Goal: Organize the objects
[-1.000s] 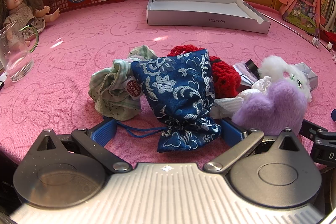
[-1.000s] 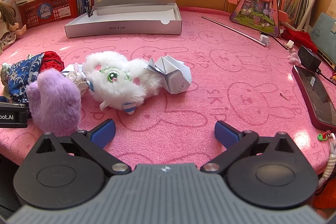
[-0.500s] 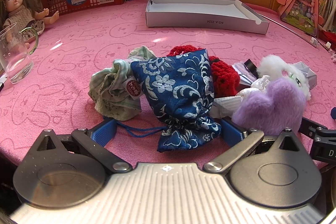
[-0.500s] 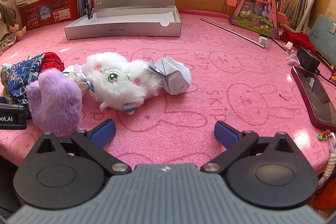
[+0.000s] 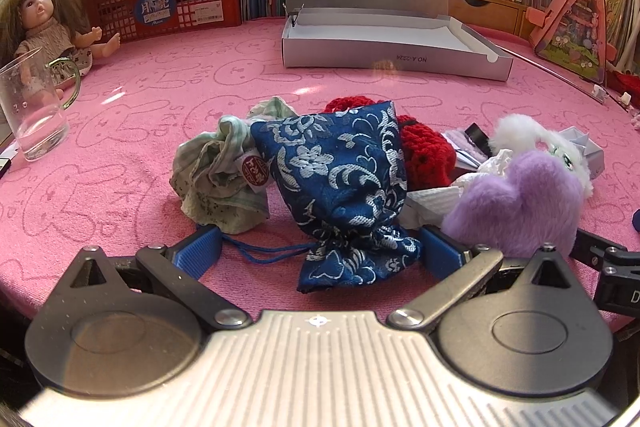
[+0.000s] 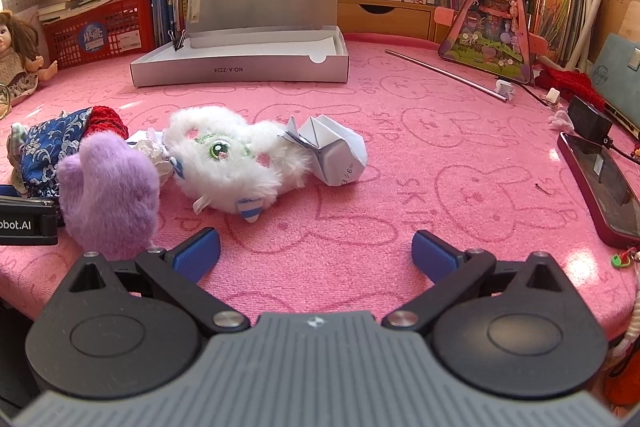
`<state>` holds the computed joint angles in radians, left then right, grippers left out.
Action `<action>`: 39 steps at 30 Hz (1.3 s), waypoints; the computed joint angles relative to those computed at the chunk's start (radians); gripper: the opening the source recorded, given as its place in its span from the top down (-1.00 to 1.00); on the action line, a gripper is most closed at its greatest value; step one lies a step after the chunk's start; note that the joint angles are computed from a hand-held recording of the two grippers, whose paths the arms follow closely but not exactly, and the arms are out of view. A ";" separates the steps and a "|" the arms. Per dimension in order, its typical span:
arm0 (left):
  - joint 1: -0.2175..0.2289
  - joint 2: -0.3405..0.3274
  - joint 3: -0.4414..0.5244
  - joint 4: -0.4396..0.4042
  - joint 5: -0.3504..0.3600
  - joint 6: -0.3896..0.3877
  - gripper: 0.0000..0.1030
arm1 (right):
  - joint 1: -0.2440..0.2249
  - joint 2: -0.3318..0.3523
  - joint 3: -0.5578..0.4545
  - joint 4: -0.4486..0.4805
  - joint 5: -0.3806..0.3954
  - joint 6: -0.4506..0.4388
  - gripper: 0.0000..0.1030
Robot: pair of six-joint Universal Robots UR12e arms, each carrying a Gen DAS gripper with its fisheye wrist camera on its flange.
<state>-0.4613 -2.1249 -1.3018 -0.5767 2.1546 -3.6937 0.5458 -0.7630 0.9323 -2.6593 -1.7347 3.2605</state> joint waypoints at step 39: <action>0.045 -0.002 0.076 -0.073 -0.127 0.111 -0.27 | -0.018 0.165 -0.386 0.267 0.223 -0.077 -0.48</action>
<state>-0.4159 -2.1267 -1.2261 -0.6494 2.0279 -3.5825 0.5279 -0.5978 0.5468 -2.3919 -1.5113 3.1837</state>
